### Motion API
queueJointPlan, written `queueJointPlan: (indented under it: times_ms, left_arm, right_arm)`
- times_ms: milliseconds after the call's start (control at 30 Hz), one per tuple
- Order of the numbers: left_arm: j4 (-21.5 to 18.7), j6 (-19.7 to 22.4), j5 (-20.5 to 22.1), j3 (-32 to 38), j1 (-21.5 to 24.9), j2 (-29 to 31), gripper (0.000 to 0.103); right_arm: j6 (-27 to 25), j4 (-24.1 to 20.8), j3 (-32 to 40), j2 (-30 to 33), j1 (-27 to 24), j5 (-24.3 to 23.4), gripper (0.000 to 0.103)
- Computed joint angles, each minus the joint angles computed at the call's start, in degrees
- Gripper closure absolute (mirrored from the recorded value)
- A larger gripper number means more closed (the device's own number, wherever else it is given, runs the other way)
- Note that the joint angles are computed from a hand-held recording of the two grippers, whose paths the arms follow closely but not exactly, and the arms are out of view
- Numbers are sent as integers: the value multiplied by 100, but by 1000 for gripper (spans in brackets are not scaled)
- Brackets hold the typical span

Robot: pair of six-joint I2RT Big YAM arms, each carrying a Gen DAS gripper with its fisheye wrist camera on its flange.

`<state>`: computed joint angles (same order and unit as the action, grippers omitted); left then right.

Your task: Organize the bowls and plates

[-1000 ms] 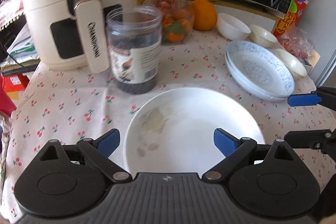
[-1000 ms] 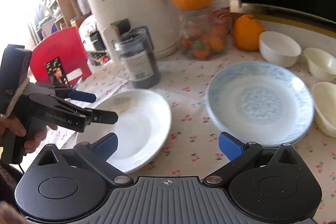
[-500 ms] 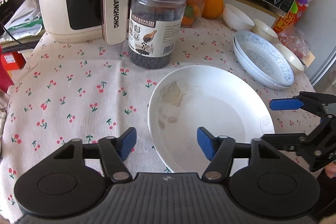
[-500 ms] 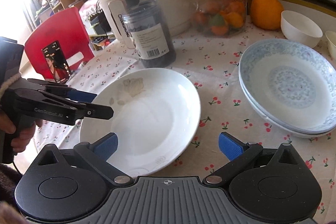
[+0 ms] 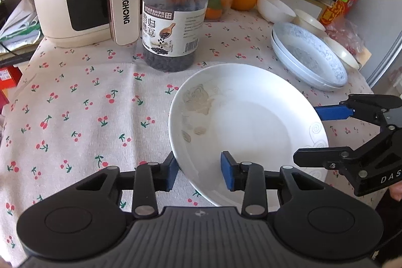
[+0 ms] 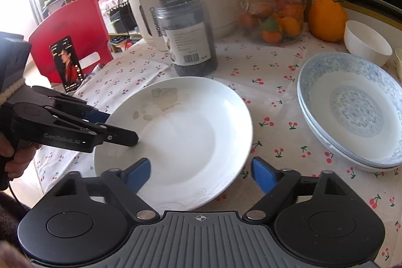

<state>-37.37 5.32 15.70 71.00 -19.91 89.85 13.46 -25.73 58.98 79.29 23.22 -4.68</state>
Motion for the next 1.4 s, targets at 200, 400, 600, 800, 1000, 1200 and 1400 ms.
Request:
queueJointPlan:
  times_ms: [200,400,600,800,1000,1200,1400]
  left_arm:
    - [73,-157,-78,9,6,20,77]
    - [260,-400,-87,-17,28,15,80]
    - [462,-579,-110,-57,7,-54,80]
    - [666,-767,-98,-44,-6,-95,81]
    - [775,-946,-101,20,-84,-84,82]
    - [818,-1078,-120,109,-192,-50,82]
    - [798,-1234,-67,274,-303,45,82]
  right_arm:
    - [40,-70,25,-7,16,203,38]
    - [151,-58,-4,-73,-51,300,56]
    - [114,140,-92,-221,-63,404,59]
    - [186,276,-66,-308,-128,452,61]
    - [226,316,-24,-370,-251,423,61]
    - [247,329,-19,-468,-411,351,61]
    - [243,319,-26,-584,-607,247,61]
